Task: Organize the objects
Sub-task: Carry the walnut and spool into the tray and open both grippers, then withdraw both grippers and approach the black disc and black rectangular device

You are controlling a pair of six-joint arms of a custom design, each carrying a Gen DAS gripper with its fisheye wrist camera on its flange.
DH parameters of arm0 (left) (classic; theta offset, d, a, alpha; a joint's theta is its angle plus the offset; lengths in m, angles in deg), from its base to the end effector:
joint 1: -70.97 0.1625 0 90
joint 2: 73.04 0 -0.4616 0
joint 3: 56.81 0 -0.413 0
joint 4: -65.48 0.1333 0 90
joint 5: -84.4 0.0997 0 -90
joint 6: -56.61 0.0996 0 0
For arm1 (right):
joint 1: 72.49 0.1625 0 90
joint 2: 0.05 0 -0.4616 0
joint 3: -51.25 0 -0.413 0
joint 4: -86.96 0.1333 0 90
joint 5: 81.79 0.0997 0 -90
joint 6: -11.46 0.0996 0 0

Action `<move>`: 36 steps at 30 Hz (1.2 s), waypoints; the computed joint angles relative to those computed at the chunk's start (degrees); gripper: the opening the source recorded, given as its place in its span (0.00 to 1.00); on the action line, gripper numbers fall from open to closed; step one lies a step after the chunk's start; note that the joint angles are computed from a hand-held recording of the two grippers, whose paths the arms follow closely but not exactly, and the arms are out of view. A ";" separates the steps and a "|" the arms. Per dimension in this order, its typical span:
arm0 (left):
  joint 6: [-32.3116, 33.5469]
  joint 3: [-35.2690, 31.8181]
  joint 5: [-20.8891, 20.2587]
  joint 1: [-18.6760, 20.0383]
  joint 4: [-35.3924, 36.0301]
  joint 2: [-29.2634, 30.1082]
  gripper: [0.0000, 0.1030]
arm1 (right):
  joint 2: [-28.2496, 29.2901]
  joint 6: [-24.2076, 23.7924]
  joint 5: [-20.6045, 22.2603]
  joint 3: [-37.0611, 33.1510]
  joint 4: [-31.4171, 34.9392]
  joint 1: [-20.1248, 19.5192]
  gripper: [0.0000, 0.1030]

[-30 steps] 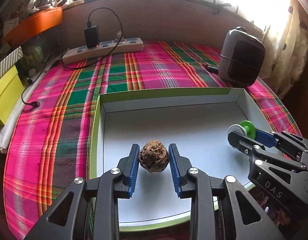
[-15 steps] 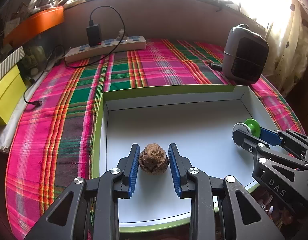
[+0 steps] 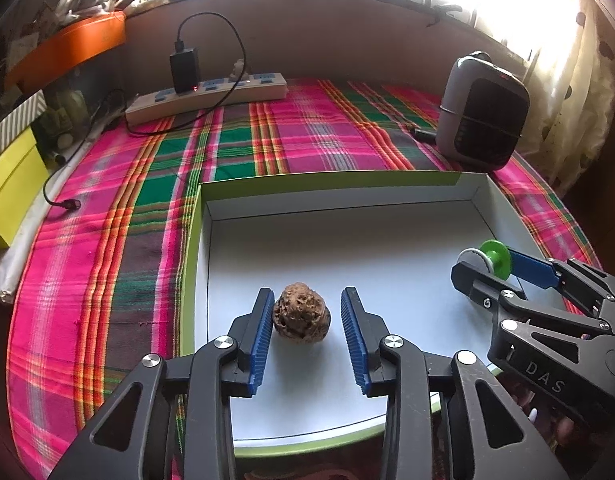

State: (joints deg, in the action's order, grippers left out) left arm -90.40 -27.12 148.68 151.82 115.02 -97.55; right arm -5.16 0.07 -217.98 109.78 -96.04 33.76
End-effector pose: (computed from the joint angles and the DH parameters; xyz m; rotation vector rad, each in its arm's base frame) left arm 0.0468 -0.8196 0.1859 0.7311 2.4035 -0.6614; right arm 0.2903 -0.7765 -0.1177 0.2010 -2.2532 0.8443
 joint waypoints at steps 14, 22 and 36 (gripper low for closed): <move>-0.06 11.65 2.12 -0.35 -6.76 -7.20 0.35 | -0.82 -1.33 -0.70 2.79 -4.59 1.20 0.53; 0.28 19.03 3.28 -0.40 -10.77 -11.92 0.35 | -1.82 -3.10 -0.97 5.94 -9.20 2.20 0.53; 0.38 30.48 6.75 0.36 -15.83 -19.53 0.35 | -4.34 -4.33 -0.83 14.14 -17.63 3.61 0.53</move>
